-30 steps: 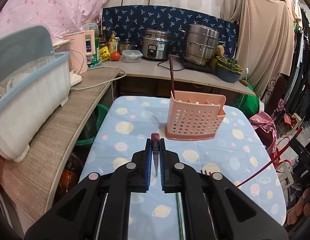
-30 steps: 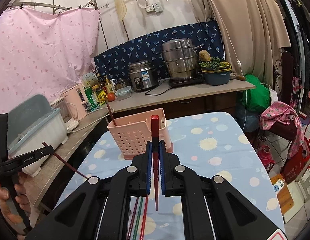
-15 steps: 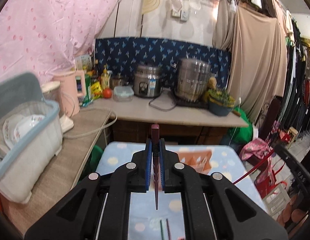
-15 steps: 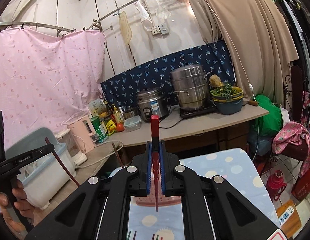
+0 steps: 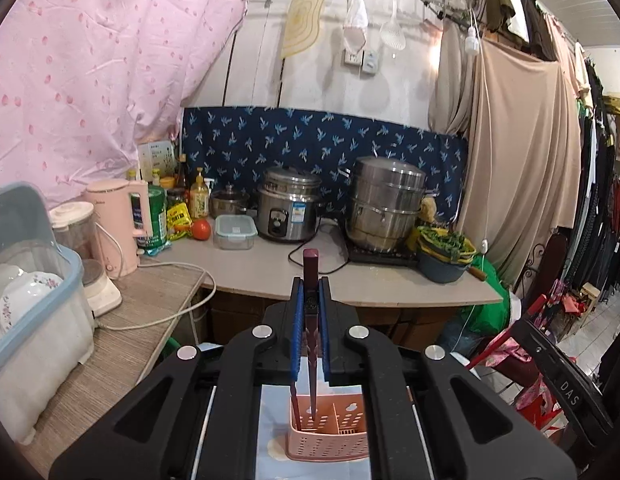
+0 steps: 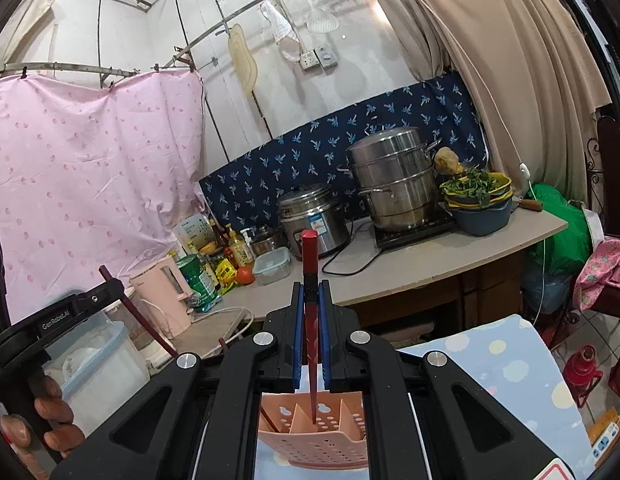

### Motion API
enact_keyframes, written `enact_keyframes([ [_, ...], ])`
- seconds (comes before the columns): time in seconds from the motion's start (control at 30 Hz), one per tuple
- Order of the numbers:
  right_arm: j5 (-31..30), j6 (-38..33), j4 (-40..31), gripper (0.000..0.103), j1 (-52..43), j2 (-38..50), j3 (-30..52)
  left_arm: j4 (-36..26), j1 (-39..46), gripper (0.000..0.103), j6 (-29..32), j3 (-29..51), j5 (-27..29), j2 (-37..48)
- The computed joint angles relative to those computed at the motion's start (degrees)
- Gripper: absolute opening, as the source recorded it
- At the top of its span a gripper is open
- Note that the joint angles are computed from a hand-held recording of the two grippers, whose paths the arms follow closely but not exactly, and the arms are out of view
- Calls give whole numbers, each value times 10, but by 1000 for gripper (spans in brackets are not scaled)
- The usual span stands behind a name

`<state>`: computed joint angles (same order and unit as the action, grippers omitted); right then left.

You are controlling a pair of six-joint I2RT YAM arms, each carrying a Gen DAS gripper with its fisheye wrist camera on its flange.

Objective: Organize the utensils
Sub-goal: 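Carry both held chopsticks upright above the pink holder with both tools, then lower the chopsticks into the pink holder and open both tools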

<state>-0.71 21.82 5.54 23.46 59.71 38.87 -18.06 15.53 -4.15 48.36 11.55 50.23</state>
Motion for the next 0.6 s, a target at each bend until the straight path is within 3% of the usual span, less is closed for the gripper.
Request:
enact_keyframes([
  [0.23, 6, -13, 55, 7, 17, 95, -18, 74, -35, 7, -1, -57, -37, 65],
  [0.5, -10, -9, 86, 10, 9, 149, -28, 110, -43, 9, 0, -82, -40, 114],
  [0.53, -9, -9, 87, 14, 8, 146, -31, 112, -42, 12, 0, -84, -36, 114],
  [0.6, -11, -9, 87, 15, 6, 137, -36, 115, -41, 33, 0, -89, -37, 111],
])
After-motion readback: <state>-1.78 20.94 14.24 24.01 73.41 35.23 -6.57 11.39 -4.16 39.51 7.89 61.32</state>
